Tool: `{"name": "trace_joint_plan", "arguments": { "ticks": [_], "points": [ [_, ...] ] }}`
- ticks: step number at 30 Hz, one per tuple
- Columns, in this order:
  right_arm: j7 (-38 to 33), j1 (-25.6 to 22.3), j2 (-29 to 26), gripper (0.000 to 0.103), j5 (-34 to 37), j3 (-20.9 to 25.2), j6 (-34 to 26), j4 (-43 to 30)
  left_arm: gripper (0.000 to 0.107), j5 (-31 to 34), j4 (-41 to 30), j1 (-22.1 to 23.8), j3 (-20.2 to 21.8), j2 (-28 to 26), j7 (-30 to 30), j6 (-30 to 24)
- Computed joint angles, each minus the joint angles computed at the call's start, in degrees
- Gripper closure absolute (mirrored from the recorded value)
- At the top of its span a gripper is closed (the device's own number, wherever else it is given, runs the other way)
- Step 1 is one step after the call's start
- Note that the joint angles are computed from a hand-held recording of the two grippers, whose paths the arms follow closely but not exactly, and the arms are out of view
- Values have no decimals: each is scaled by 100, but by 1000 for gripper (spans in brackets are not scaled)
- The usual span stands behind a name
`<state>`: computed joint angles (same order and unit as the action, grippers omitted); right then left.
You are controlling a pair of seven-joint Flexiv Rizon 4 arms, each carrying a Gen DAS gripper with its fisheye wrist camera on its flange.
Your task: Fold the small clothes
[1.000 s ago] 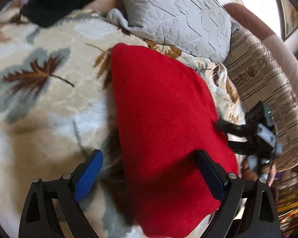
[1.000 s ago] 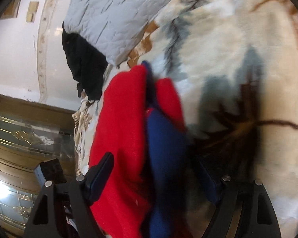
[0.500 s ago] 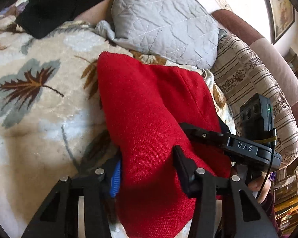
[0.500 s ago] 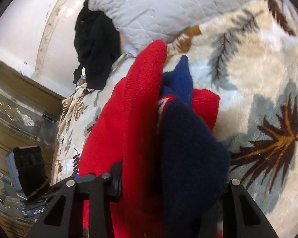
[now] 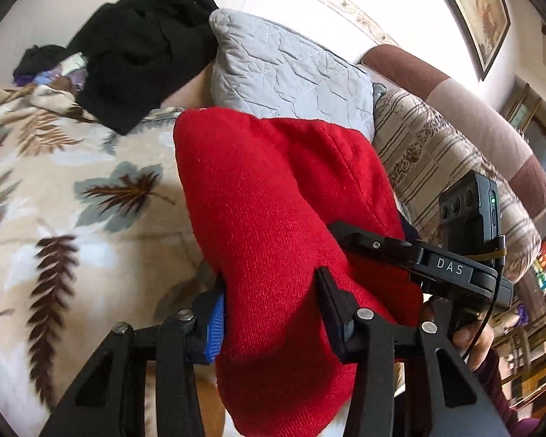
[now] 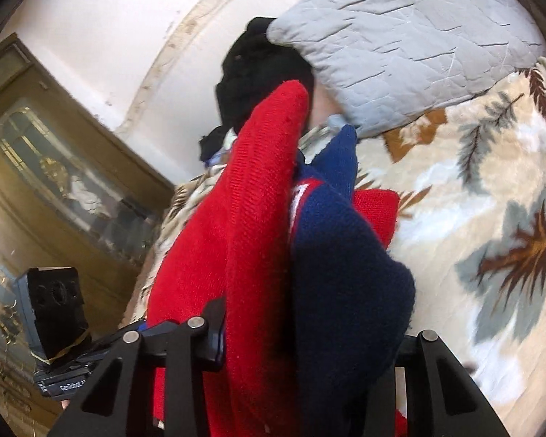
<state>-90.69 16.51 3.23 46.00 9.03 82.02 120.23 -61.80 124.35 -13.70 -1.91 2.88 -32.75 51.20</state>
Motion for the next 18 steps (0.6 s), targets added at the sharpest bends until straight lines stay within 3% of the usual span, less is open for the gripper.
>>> {"name": "trace_joint_plan", "arguments": {
  "ticks": [8, 11, 13, 14, 16, 18],
  "points": [
    [-274, 383, 321, 59, 666, 31, -23, 447, 59, 466, 894, -94, 240, 737, -276, 280],
    [426, 369, 62, 59, 40, 172, 22, 667, 59, 1084, 966, 11, 183, 511, -828, 427],
    [1571, 228, -180, 52, -1070, 228, -166, 872, 54, 1741, 937, 108, 132, 333, -1271, 524],
    [1918, 172, -222, 49, -1409, 248, -119, 975, 52, 1659, 1037, 39, 103, 320, -1182, 871],
    [1760, 103, -80, 47, -965, 228, -147, 968, 52, 1692, 1072, -4, 149, 450, -1129, 918],
    [2168, 1, 120, 46, -1269, 298, 263, 1245, 51, 1569, 1225, -117, 181, 616, -946, 1277]
  ]
}}
